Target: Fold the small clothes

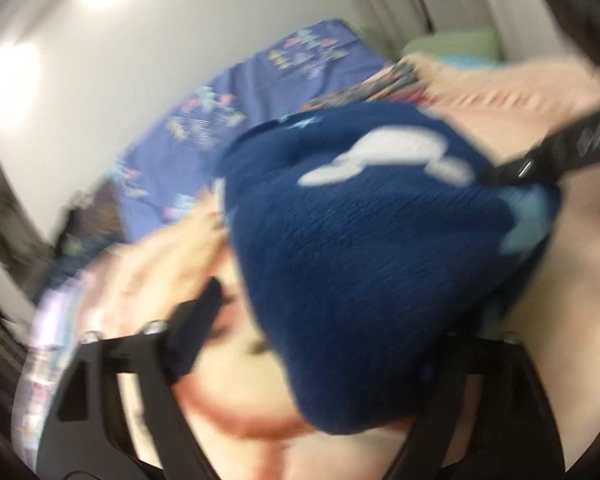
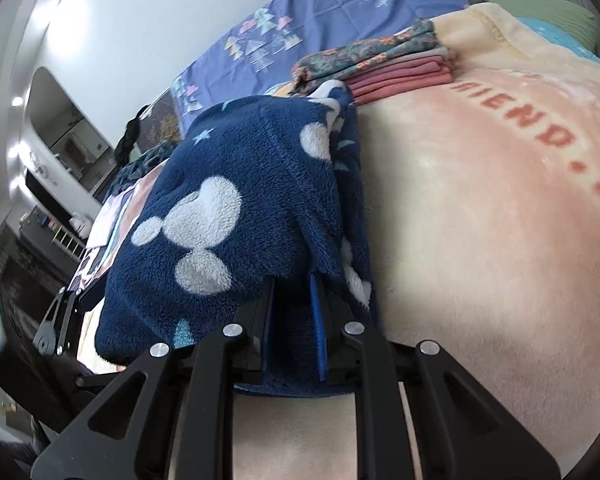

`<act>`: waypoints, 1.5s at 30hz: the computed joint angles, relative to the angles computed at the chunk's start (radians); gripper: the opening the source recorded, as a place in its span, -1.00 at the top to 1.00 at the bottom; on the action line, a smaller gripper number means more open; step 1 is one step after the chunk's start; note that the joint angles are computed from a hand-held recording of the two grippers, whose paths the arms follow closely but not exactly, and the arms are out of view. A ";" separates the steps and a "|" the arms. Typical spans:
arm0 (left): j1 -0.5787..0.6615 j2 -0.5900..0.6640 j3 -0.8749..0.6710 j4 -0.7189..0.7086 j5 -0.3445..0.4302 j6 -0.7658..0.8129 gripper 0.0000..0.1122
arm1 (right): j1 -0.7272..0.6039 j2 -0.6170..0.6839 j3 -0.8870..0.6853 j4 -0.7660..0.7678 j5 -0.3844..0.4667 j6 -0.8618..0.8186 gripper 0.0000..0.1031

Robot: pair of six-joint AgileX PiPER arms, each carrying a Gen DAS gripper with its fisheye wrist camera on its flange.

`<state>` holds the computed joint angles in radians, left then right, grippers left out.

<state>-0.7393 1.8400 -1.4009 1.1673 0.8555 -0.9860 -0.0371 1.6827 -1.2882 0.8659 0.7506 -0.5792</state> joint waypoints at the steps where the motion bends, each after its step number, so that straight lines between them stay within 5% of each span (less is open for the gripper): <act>1: 0.011 -0.004 0.011 -0.005 0.029 -0.027 -0.34 | 0.007 -0.004 0.004 -0.025 -0.023 0.018 0.87; 3: 0.060 -0.061 0.076 -0.066 0.000 -0.006 -0.35 | -0.006 0.002 0.009 -0.033 -0.029 0.036 1.00; 6: 0.065 -0.105 0.131 -0.084 -0.019 0.015 -0.34 | -0.069 0.063 -0.029 0.087 0.119 -0.008 1.00; 8: 0.046 -0.104 0.097 -0.102 0.006 0.072 -0.28 | -0.040 0.037 -0.026 0.016 0.074 0.016 1.00; 12: 0.105 -0.215 0.118 -0.463 -0.118 0.382 0.23 | 0.042 -0.008 0.005 -0.140 -0.060 0.064 1.00; 17: 0.213 -0.393 0.184 -0.897 -0.217 0.772 0.23 | 0.020 0.000 0.011 -0.090 -0.049 0.022 1.00; 21: 0.222 -0.386 0.117 -0.807 -0.278 0.700 0.23 | 0.056 -0.022 0.027 -0.150 -0.096 0.062 1.00; 23: 0.248 -0.303 0.050 -0.851 -0.310 0.727 0.23 | 0.070 -0.035 0.037 -0.180 -0.114 0.089 1.00; 25: 0.286 -0.156 -0.044 -0.977 -0.298 0.848 0.01 | 0.090 -0.046 0.045 -0.232 -0.140 0.135 1.00; 27: 0.296 -0.056 -0.085 -0.952 -0.317 0.857 -0.03 | 0.104 -0.049 0.046 -0.275 -0.154 0.182 1.00; 29: 0.276 -0.064 -0.037 -0.847 -0.386 0.790 -0.03 | 0.114 -0.047 0.045 -0.302 -0.164 0.208 1.00; 34: 0.287 -0.073 -0.049 -0.877 -0.350 0.796 -0.09 | 0.129 -0.045 0.040 -0.340 -0.173 0.230 1.00; 35: 0.277 -0.065 -0.053 -0.828 -0.345 0.736 -0.15 | 0.134 -0.047 0.044 -0.352 -0.181 0.239 1.00; 37: 0.266 -0.060 -0.080 -0.690 -0.281 0.554 -0.79 | 0.138 -0.052 0.054 -0.359 -0.194 0.244 1.00; 39: 0.275 -0.062 -0.060 -0.694 -0.307 0.491 -0.79 | 0.131 -0.052 0.057 -0.338 -0.194 0.227 1.00; 42: 0.314 -0.082 -0.035 -0.886 -0.346 0.627 -0.56 | 0.126 -0.049 0.056 -0.321 -0.188 0.217 1.00; 45: 0.284 -0.120 -0.040 -0.786 -0.331 0.584 -0.32 | 0.137 -0.047 0.048 -0.356 -0.192 0.245 1.00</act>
<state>-0.4557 1.7196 -1.4405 0.3815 0.5246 -0.4015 0.0995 1.6356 -1.2403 0.5099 0.5583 -0.3339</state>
